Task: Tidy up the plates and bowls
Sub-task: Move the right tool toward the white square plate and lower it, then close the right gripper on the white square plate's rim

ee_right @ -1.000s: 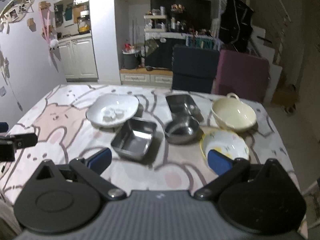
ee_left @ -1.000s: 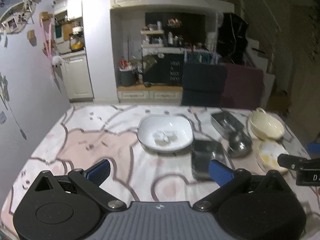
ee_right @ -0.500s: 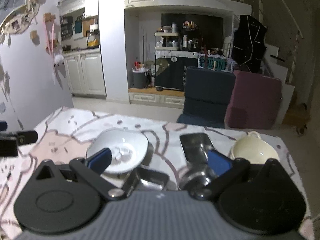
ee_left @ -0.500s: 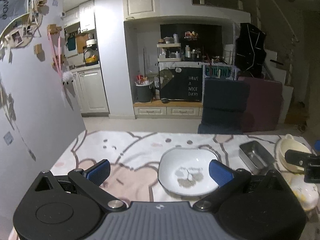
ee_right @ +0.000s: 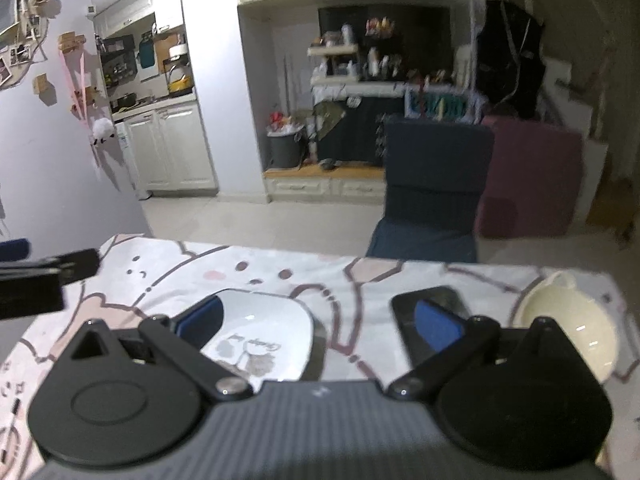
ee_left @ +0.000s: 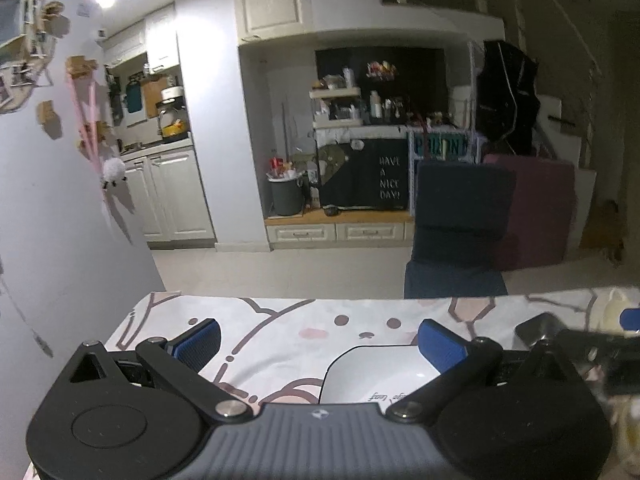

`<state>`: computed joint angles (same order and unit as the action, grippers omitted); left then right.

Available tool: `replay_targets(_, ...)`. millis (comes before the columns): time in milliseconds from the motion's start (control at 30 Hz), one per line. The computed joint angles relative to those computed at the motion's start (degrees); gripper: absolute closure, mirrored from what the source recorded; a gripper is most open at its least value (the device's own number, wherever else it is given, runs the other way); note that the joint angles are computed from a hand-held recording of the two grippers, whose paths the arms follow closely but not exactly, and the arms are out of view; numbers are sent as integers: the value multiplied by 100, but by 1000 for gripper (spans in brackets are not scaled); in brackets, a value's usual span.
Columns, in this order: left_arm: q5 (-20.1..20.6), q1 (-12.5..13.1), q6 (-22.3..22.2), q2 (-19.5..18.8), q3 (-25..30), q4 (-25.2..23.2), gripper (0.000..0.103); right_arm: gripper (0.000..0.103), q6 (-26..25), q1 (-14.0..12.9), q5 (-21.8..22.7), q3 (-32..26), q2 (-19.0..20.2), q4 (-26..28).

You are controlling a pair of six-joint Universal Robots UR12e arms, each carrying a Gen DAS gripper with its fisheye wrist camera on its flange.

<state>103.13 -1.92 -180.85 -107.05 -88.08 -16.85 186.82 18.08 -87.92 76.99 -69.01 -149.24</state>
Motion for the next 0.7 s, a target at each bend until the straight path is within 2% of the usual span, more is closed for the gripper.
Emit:
replay_targets(133, -65, 68, 120, -240, 157, -235, 0, 0, 441, -43, 202, -200, 223, 26)
replay_targets(267, -369, 189, -158, -380, 287, -639, 0, 0, 595, -89, 360, -371, 401, 306)
replay_targets(400, -538, 266, -316, -522, 361, -847, 0, 0, 681, -27, 141, -357, 555, 158)
replay_targets(500, -874, 355, -412, -606, 411, -1074, 0, 0, 515, 0, 85, -410, 646, 435)
replay_targets(567, -1241, 443, -505, -639, 414, -1194, 0, 0, 675, -45, 326, -476, 700, 711)
replay_targets(600, -1401, 486, -546, -658, 417, -1219, 0, 0, 777, -96, 591, -509, 734, 839)
replay_targets(700, -1554, 548, -541, -700, 427, -1325, 0, 0, 1187, -203, 1059, -576, 822, 999)
